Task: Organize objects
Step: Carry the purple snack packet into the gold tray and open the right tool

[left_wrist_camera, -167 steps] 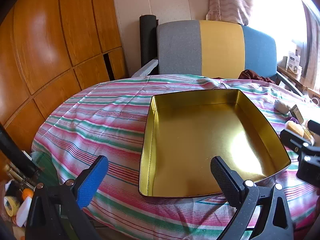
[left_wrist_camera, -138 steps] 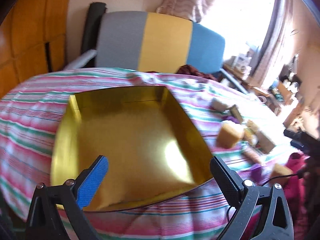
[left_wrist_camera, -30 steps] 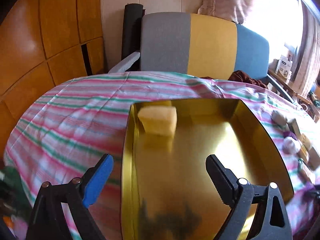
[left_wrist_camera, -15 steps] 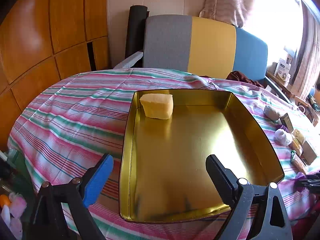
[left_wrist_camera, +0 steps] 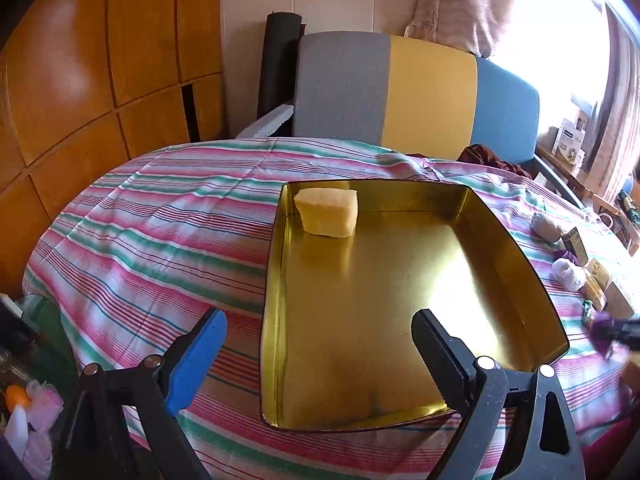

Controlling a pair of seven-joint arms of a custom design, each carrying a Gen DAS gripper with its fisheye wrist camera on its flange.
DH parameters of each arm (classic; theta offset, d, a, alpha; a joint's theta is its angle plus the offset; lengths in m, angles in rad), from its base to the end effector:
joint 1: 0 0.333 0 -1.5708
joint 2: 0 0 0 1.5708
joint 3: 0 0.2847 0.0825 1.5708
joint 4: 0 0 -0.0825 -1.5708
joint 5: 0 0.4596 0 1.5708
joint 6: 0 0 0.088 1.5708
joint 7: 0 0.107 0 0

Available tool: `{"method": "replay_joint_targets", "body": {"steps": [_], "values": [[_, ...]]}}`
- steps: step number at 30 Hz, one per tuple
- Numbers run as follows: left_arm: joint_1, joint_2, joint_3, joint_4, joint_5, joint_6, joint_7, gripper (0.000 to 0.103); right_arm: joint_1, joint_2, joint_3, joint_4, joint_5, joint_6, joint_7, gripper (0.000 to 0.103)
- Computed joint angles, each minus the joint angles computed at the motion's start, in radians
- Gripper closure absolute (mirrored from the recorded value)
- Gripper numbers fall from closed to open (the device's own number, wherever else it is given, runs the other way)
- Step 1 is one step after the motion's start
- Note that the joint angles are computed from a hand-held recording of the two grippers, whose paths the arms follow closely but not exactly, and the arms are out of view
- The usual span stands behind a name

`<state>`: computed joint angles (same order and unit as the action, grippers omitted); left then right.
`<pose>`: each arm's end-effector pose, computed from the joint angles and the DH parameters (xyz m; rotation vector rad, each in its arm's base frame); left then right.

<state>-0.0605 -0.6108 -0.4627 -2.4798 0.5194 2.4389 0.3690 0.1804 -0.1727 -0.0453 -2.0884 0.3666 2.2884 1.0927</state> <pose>0.4412 -0.2556 0.4843 -1.9828 1.3674 -0.6301 0.6076 0.0901 0.4837 -2.2331 1.4457 -0.1529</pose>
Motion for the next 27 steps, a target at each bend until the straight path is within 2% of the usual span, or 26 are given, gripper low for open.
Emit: {"method": "replay_joint_targets", "body": {"steps": [5,13,19,24,27], "values": [[-0.006,-0.033,0.012,-0.027,-0.019,-0.006,0.003,0.009,0.077,0.006,0.042,0.059,0.123,-0.041,-0.022,0.072],[-0.010,-0.129,0.035,-0.114,-0.086,-0.052,-0.004,0.009,0.152,0.150,0.118,0.207,0.145,-0.103,0.003,0.072],[0.007,-0.192,0.043,-0.169,-0.130,-0.072,-0.023,0.009,0.170,0.331,0.171,0.378,0.124,-0.130,0.147,0.072],[0.012,-0.195,0.045,-0.183,-0.153,-0.061,-0.012,0.009,0.178,0.513,0.207,0.585,0.076,-0.159,0.305,0.071],[0.013,-0.190,0.044,-0.183,-0.165,-0.063,-0.006,0.009,0.175,0.595,0.234,0.680,0.091,-0.162,0.376,0.069]]}}
